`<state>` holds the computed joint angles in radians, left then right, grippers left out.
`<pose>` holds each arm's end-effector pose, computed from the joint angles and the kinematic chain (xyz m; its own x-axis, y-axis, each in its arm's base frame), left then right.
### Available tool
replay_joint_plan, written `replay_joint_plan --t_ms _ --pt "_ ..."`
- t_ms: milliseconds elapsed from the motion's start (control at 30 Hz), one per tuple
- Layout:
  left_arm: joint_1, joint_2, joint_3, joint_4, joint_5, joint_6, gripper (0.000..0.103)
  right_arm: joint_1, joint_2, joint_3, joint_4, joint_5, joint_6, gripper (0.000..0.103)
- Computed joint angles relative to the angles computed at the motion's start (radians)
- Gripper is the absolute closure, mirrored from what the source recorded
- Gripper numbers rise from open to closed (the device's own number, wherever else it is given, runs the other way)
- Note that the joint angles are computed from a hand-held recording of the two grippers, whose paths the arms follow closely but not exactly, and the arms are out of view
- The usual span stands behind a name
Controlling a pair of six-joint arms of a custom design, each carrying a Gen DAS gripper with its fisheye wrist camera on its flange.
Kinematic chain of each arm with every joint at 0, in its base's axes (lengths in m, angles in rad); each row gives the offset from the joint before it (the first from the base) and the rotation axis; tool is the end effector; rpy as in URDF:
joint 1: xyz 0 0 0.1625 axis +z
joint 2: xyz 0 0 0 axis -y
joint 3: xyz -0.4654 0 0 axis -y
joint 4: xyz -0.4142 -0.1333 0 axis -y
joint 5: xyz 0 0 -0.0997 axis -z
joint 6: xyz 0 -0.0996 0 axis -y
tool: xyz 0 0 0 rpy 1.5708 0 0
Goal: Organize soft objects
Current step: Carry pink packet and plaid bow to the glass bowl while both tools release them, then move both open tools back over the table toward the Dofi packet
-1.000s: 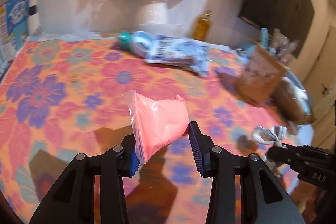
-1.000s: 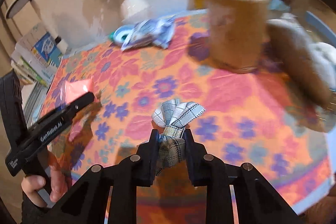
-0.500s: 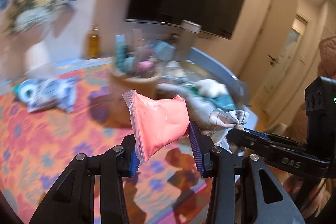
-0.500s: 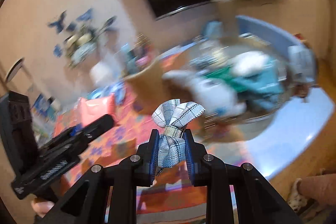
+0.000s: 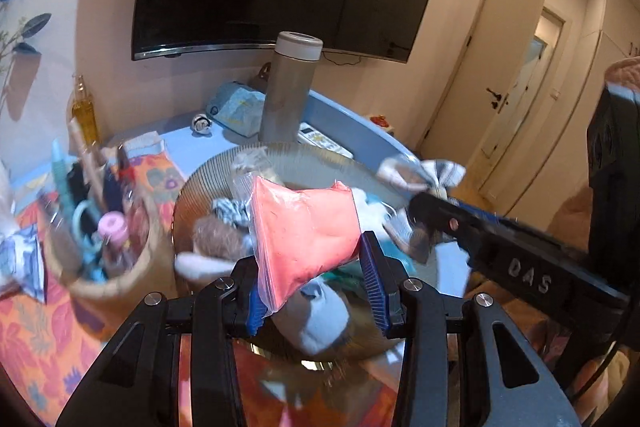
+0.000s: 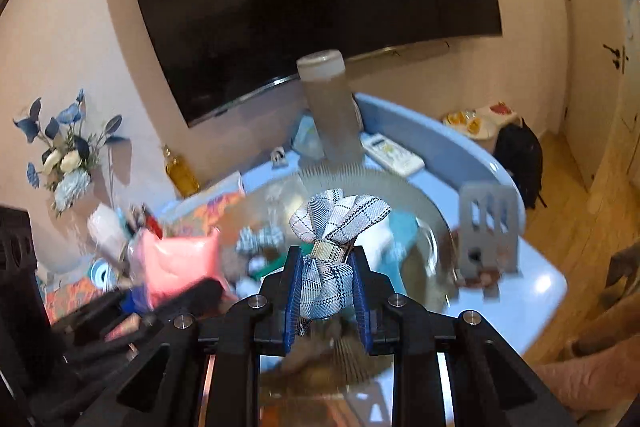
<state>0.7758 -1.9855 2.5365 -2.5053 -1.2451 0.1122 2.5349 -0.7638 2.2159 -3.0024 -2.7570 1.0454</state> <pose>-0.0936 -0.3232 0.3214 -0.6701 0.6615 -0.3368 0.7417 0.5790 -0.3386 0.4211 -0.2423 0.0337 -0.8100 0.3331 0.4826 -0.2404 0.5619 -0.7915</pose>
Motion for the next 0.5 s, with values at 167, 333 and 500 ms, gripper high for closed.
replay_joint_plan --t_ms 167,333,500 --pt "0.035 0.095 -0.015 -0.058 0.011 0.028 0.064 -0.072 0.021 -0.03 -0.054 -0.016 -0.072 0.081" --pt "0.061 0.145 -0.009 -0.121 0.019 0.044 0.028 -0.148 0.03 -0.029 -0.276 0.095 -0.283 0.055" --pt "0.014 0.044 0.018 -0.06 -0.002 0.094 0.017 -0.119 0.031 0.009 -0.293 0.058 -0.228 0.043"
